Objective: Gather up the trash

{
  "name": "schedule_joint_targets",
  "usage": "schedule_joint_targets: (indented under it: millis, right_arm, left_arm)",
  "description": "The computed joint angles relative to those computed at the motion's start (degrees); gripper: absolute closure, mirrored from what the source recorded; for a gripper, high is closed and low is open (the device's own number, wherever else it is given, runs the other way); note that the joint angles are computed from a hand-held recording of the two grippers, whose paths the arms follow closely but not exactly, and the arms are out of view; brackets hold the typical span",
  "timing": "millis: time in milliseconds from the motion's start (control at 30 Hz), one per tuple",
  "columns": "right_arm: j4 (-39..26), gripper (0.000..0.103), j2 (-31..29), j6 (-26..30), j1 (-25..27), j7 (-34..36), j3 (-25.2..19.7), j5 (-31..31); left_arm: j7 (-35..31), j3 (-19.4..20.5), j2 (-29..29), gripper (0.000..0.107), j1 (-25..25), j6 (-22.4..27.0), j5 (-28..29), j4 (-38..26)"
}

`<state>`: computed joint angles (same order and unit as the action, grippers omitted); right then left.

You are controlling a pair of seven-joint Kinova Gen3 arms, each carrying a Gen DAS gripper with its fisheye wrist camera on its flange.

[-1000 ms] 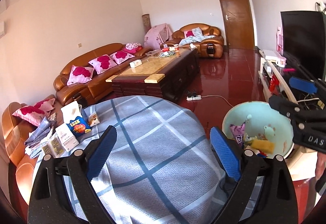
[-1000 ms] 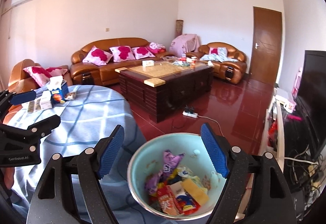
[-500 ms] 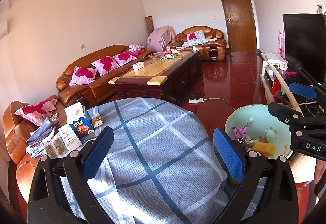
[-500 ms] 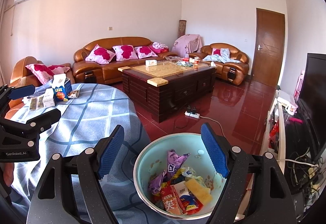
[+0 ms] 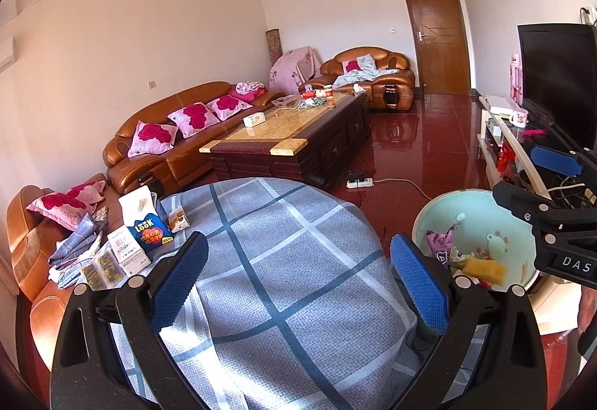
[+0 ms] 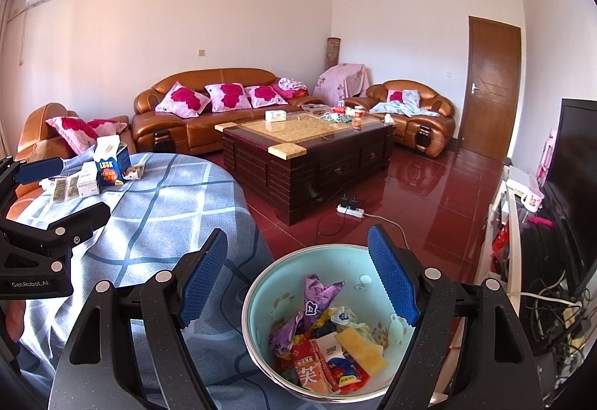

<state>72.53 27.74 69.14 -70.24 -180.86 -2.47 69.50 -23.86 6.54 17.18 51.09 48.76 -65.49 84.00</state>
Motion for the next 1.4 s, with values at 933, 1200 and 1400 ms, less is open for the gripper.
schedule_joint_targets:
  millis: [933, 1200, 1400]
  right_arm:
    - [2.7, 0.024, -1.5, 0.0, 0.8, -1.0, -0.8, 0.9]
    - [3.4, 0.024, -1.9, 0.1, 1.2, -1.3, -1.5, 1.4]
    - [3.4, 0.024, -1.8, 0.1, 1.4, -1.3, -1.7, 1.4]
  left_arm:
    - [-1.4, -0.1, 0.8, 0.011, -0.1, 1.3, 1.3, -0.4]
    - [-2.6, -0.2, 0.9, 0.011, 0.1, 0.9, 2.0, -0.6]
    - [-4.3, -0.2, 1.0, 0.011, -0.2, -0.3, 4.4, -0.9]
